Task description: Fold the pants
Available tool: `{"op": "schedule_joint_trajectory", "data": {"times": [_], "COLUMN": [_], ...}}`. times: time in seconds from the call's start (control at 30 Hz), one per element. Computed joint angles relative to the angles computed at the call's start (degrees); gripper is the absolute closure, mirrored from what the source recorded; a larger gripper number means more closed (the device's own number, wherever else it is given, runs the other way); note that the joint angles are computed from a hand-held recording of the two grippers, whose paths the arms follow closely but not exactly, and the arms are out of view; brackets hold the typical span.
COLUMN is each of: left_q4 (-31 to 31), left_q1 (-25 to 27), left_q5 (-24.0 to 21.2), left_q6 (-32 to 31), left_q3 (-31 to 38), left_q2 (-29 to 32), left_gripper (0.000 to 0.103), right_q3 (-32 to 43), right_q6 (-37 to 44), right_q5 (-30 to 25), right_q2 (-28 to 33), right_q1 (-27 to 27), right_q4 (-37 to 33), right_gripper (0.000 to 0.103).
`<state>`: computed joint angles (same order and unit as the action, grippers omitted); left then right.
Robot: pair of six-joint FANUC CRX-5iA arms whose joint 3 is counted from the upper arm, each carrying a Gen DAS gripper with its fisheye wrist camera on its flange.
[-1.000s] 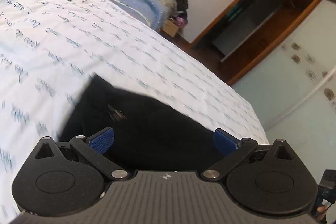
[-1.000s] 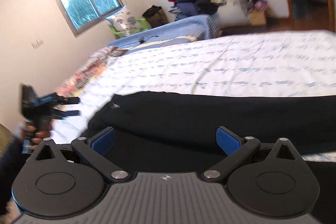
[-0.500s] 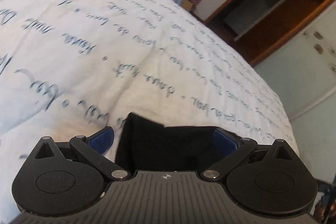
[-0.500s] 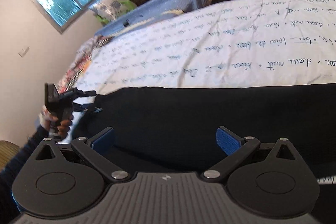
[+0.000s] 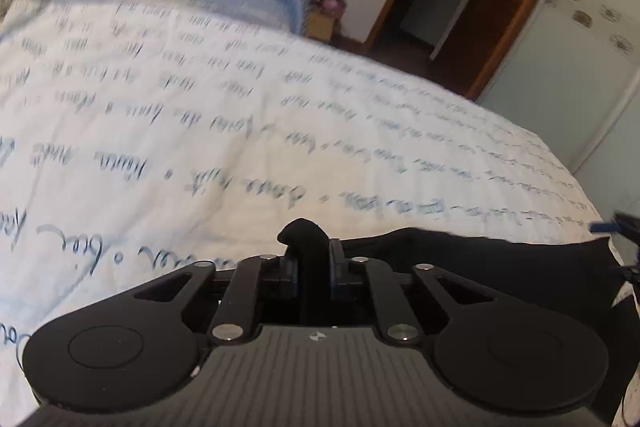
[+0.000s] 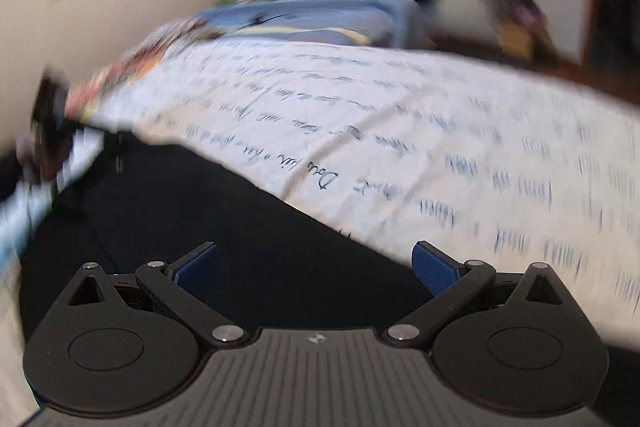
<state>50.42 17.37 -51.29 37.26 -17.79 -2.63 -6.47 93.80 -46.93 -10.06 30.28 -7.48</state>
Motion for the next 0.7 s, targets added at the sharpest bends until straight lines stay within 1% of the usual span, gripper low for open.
{"op": "schedule_joint_trajectory", "data": {"times": [0.03, 0.07, 0.13, 0.23, 0.3, 0.33, 0.37, 0.4, 0.5, 0.57, 0.63, 0.7], "left_q4": [1.51, 2.96, 5.49, 8.50, 9.51, 9.66, 9.70, 9.79, 9.66, 10.21, 10.62, 10.50], "left_q1": [-0.23, -0.23, -0.27, 0.24, 0.36, 0.17, 0.03, 0.05, 0.18, 0.42, 0.60, 0.88], "left_q5": [0.42, -0.02, -1.34, -3.32, -4.26, -4.14, -4.06, -4.11, -4.13, -3.88, -3.32, -3.11], "left_q6": [-1.80, -3.18, -5.06, -8.60, -9.58, -9.89, -10.18, -10.57, -10.82, -10.84, -10.04, -8.93], "left_q3": [-0.97, -1.45, -1.94, -3.23, -3.80, -4.06, -4.10, -4.34, -4.57, -4.99, -5.21, -5.22], "left_q2": [-1.52, -2.53, -4.19, -6.57, -7.56, -7.85, -7.93, -8.12, -8.26, -8.18, -8.02, -7.98], "left_gripper": [0.091, 0.091, 0.091, 0.091, 0.091, 0.091, 0.091, 0.091, 0.090, 0.090, 0.089, 0.087], "right_q3": [0.72, 2.50, 8.62, 16.37, 20.34, 22.63, 25.69, 28.05, 29.99, 30.90, 31.26, 31.69], "right_q6": [2.36, 5.35, 12.22, 16.05, 16.61, 16.72, 17.28, 17.20, 18.32, 18.06, 16.84, 16.80], "right_q5": [-0.59, -2.35, -8.88, -16.88, -21.11, -23.92, -27.92, -31.06, -33.62, -34.72, -35.23, -36.15], "right_q2": [1.07, 2.67, 7.00, 13.31, 16.98, 18.85, 21.18, 23.12, 24.59, 25.17, 25.38, 25.12], "right_q1": [0.28, -0.04, -2.31, -5.27, -6.29, -7.18, -8.40, -9.06, -9.63, -9.73, -9.64, -9.74], "right_q4": [1.51, 1.57, -2.77, -7.46, -8.46, -9.95, -12.26, -13.30, -14.22, -14.30, -13.84, -14.29], "right_gripper": [0.000, 0.000, 0.000, 0.000, 0.002, 0.017, 0.029, 0.044, 0.044, 0.050, 0.080, 0.093]}}
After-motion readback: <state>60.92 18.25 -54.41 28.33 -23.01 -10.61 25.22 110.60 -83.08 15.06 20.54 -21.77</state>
